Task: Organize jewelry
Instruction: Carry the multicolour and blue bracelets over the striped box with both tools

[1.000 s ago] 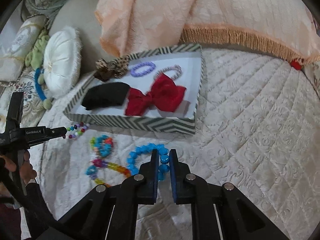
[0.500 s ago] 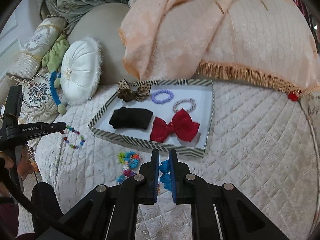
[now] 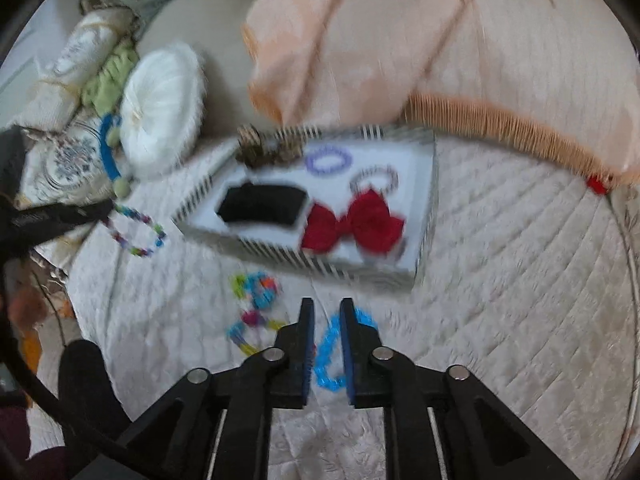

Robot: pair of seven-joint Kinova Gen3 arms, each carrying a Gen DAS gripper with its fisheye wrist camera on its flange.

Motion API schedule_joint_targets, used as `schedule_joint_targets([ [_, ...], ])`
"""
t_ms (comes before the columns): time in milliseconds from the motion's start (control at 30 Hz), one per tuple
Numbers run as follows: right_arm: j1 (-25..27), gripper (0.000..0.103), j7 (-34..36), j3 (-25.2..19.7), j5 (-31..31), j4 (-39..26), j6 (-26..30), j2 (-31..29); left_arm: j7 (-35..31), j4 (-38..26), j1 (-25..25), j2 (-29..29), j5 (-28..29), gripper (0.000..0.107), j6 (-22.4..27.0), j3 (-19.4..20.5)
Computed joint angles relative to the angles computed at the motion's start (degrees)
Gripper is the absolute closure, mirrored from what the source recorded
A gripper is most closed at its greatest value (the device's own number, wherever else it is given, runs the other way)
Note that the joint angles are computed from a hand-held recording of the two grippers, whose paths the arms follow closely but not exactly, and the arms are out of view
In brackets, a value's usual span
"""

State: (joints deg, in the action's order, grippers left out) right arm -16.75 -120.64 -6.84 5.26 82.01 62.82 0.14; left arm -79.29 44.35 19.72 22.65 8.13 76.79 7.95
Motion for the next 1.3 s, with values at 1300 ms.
schedule_joint_targets([
  [1300,1.00,0.093,7.23,2.15,0.26,-16.42,3.30,6.69,0.01,-27.86,6.72,13.75,-6.21,0.099,13.23,-3.34],
])
